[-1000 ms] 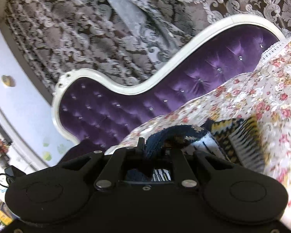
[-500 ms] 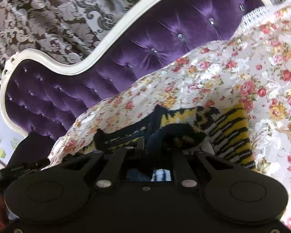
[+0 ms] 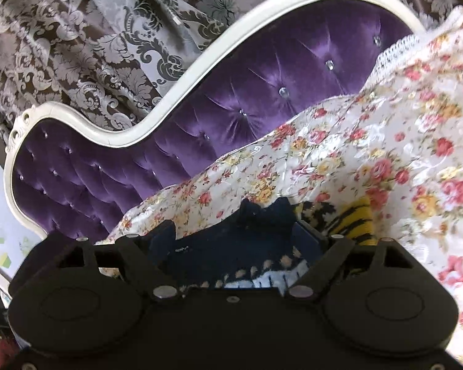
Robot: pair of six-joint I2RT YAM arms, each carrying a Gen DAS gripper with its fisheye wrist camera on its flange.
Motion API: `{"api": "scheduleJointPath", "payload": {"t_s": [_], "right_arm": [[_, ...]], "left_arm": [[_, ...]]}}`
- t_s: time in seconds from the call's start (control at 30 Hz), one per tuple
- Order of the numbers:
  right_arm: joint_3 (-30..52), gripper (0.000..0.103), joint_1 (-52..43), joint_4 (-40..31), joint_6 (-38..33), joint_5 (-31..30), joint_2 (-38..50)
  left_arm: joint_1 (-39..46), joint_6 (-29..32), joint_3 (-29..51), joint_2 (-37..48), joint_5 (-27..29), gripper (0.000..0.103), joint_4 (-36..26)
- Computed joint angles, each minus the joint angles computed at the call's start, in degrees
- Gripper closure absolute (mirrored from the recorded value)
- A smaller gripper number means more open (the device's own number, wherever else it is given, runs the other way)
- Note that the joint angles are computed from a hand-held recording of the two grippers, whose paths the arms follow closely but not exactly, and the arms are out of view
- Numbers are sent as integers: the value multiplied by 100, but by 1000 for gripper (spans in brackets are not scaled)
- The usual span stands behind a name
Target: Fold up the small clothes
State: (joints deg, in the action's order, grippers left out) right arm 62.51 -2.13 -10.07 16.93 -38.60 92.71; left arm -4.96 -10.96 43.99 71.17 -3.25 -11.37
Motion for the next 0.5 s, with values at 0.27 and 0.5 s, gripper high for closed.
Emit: {"api": "scheduleJointPath", "payload": {"t_s": [0.27, 0.5], "right_arm": [[-238, 17, 334, -561, -1453, 948, -241], [-424, 15, 254, -407, -1825, 847, -169]], "left_arm": [[-25, -89, 292, 1003, -341, 49, -26], [-257, -130, 388, 1343, -911, 38, -29]]}}
